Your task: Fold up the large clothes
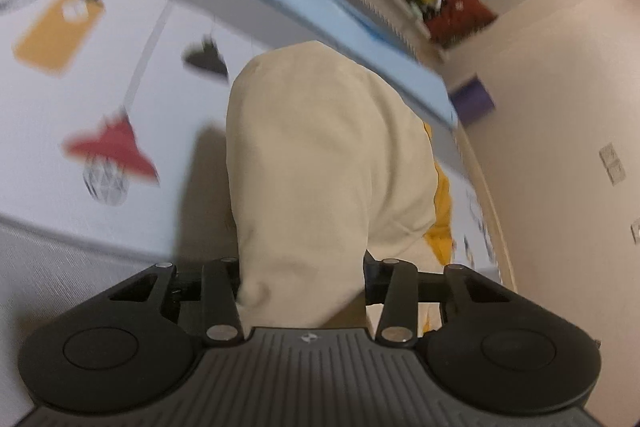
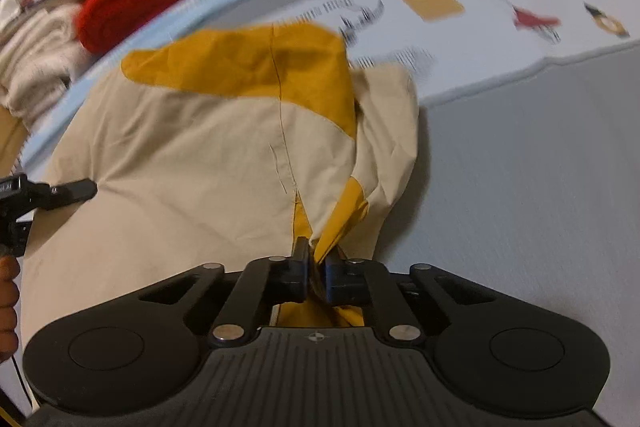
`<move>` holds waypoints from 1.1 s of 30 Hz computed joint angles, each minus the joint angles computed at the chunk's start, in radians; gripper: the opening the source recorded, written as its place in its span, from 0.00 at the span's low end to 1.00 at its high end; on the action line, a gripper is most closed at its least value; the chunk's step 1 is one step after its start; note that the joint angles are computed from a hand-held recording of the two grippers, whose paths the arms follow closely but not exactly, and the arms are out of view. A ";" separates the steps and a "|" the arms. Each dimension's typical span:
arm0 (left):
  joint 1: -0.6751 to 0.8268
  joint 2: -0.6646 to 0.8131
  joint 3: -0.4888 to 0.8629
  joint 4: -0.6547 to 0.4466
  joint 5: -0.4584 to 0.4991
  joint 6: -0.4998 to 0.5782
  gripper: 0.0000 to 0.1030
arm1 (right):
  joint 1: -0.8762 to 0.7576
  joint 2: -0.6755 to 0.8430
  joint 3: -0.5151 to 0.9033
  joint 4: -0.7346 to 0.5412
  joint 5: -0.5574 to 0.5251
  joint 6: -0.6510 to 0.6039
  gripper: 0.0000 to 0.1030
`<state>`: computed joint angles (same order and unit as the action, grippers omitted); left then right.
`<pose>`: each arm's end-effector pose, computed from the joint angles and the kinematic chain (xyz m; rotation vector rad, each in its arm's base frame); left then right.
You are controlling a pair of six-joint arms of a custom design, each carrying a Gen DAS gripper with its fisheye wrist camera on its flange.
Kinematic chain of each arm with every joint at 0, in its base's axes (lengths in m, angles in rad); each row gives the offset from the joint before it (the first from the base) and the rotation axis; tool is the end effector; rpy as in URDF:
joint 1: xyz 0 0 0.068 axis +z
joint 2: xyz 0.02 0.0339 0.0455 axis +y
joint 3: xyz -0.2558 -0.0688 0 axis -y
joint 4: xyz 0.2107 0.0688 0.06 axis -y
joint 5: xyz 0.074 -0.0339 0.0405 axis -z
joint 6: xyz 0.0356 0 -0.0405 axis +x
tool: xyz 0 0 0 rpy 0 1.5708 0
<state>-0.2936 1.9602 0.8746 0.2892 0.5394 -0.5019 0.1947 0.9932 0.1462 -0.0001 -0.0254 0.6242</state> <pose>0.3217 -0.1163 0.1170 0.0199 2.4581 -1.0084 0.1346 0.0275 0.1275 0.5123 2.4040 0.3990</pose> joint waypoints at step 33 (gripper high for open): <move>-0.074 -0.499 -0.364 -0.456 -0.417 0.759 0.81 | 0.613 0.307 0.218 -0.263 0.375 0.058 0.16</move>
